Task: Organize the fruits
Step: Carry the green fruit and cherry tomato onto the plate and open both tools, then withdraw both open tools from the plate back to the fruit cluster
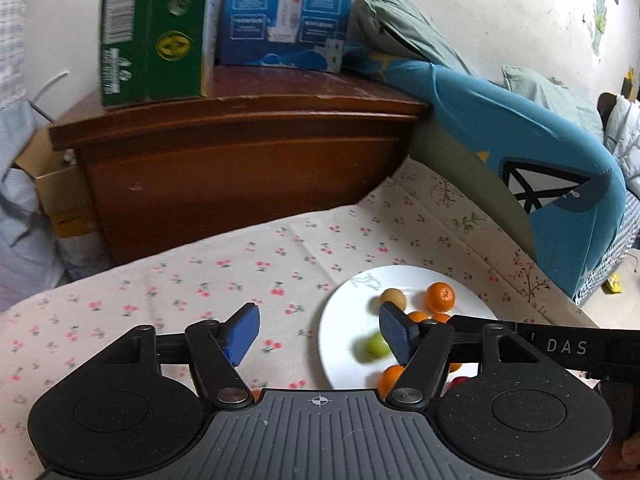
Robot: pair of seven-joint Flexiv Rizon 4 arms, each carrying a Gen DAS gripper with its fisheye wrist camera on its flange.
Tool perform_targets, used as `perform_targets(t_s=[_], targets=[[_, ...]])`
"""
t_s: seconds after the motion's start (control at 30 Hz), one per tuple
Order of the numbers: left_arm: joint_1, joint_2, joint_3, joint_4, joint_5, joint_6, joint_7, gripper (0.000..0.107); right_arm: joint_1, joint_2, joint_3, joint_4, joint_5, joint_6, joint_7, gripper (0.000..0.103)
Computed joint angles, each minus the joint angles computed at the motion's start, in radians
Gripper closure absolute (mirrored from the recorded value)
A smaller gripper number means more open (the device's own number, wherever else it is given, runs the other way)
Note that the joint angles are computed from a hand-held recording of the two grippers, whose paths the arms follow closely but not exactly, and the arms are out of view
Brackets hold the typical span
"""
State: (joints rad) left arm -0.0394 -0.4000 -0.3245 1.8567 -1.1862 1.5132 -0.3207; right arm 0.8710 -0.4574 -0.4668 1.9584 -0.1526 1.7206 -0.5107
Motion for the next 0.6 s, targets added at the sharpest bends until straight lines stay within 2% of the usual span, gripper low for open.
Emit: perform_targets(t_s=[0.23,0.43,0.6], targets=[[-0.003,0.042,0.038,0.048,-0.01,0.009,-0.04,0.04,0.001,0.009,0.025,0.006,-0.013,0.028,-0.072,0.072],[-0.007,0.065,0.087,0.092,0.066,0.007,-0.139,0.04,-0.02,0.016,0.085,0.001,-0.013,0.026,-0.136,0.072],[0.02,0.084,0.097,0.124,0.123,-0.006,-0.198,0.04,-0.076,0.016,0.185,-0.004,-0.021,0.03,-0.184,0.072]])
